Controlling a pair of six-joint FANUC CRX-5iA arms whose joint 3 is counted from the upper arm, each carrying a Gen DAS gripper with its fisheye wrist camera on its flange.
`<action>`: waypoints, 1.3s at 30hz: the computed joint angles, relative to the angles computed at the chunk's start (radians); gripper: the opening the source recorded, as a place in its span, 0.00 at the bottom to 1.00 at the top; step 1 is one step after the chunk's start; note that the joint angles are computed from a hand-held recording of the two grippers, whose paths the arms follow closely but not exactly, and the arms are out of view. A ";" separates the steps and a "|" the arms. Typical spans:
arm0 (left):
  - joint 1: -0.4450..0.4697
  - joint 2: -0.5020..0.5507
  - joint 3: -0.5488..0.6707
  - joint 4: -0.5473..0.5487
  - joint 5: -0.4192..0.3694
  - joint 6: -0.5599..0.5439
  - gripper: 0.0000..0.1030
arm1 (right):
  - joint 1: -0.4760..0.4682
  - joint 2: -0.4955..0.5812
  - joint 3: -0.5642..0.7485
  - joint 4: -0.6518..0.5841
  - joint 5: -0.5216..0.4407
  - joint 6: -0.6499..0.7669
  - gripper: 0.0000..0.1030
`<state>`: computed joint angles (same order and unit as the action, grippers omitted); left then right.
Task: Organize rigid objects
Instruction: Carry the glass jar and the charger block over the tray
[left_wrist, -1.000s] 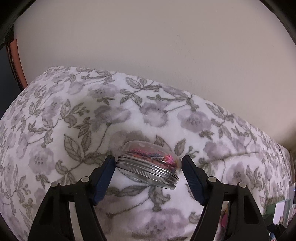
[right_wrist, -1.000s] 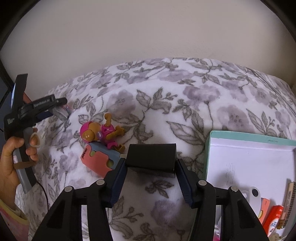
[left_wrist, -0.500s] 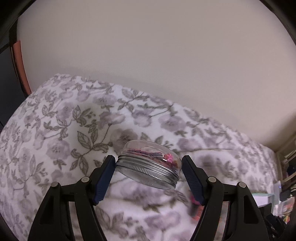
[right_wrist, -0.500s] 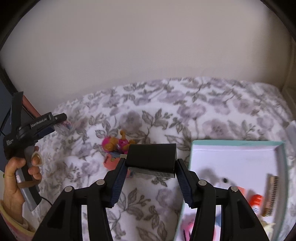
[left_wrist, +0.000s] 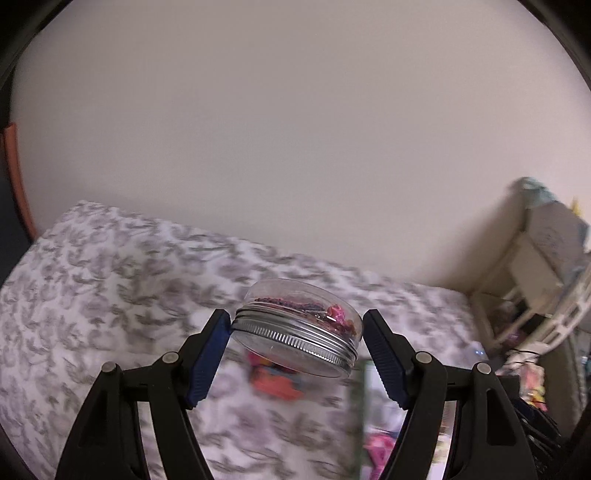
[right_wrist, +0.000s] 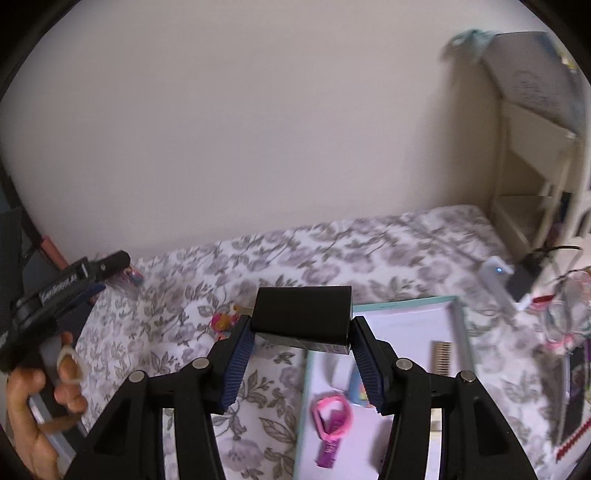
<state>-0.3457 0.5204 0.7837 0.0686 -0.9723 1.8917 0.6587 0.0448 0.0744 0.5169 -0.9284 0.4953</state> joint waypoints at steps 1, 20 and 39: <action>-0.011 -0.009 -0.016 0.016 0.017 0.004 0.73 | -0.001 -0.018 -0.017 0.023 -0.002 -0.021 0.55; -0.175 0.211 0.145 0.082 -0.022 0.072 0.73 | -0.160 -0.095 -0.113 0.048 0.009 -0.101 0.55; -0.169 0.477 0.446 0.107 -0.147 0.108 0.73 | -0.270 0.144 -0.004 -0.251 -0.004 0.165 0.55</action>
<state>-0.5149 0.9972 1.2296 0.1753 -1.1196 1.9996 0.3889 0.1886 0.0703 0.2655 -0.9327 0.6601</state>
